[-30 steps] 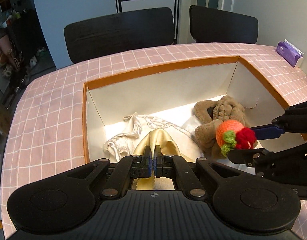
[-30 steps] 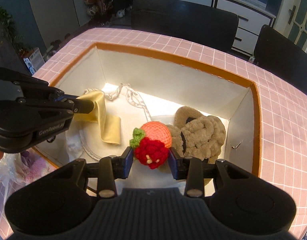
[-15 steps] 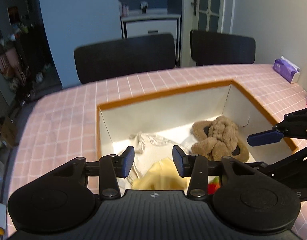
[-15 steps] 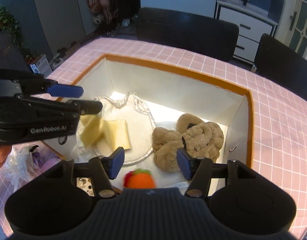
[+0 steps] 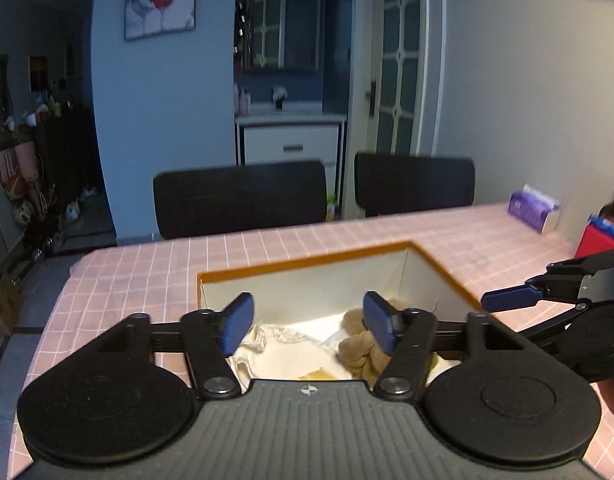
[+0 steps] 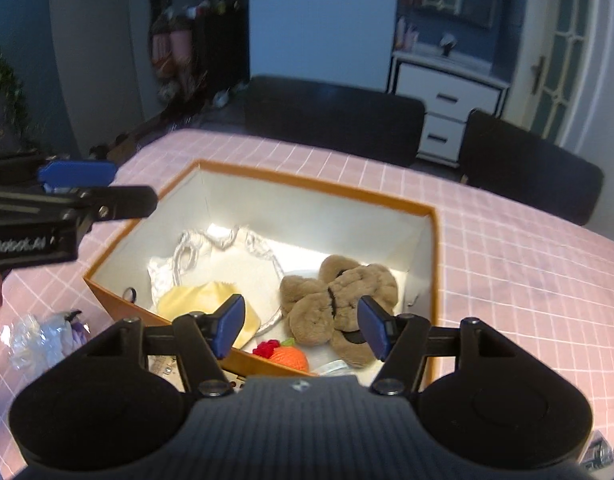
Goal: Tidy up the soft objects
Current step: 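Withdraw both open grippers from the box back toward the table items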
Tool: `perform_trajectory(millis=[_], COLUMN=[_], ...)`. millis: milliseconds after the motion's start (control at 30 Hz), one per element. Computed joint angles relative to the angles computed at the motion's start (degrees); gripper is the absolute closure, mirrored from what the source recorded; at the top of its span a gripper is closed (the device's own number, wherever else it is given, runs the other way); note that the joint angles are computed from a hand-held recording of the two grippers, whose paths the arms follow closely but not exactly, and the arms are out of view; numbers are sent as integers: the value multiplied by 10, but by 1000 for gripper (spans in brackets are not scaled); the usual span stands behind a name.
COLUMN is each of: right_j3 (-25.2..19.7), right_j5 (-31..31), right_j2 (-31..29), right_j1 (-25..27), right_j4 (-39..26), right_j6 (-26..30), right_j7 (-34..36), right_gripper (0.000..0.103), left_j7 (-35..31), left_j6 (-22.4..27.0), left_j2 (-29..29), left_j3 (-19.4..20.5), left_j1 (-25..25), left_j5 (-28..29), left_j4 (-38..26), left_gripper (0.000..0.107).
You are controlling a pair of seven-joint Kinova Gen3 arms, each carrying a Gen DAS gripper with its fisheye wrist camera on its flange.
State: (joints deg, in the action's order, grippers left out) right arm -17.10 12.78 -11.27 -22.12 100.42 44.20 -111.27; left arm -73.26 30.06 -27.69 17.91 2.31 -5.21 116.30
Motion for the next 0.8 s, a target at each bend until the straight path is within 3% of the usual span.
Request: perform_trajectory(millis=[233,400,500,567,700,800], right_j3=[-44,-78,-97,-97,-114,-124], right_j5=[12,-13,-34,-58,-100,-132], right_j2=[-91,-173,-233,-266,-324,-355], right_j1=[31,59,75,70,76,83], right_j4=[80,150,206,238,285,312], right_j6=[-53,-90,-132,-149,-158,-156], right_j7=[-81,-98,-105,-100,-92,-91], right_gripper=[17,17,16,13,11,11], left_j7=[3,45,72,71,71,74], left_j6=[-29,-62,-83,-80,-56,-7], left_j2=[-90,-190,-252,-274,-326,-365], left_j3=[-33,4,6,7,48,86], left_j1=[42,-2,-4,1,-20,-44], left_j5=[48,80,108,109,109,111], left_j4=[58,117,155,166,180,177], left_gripper=[28,21,21,21,21,21])
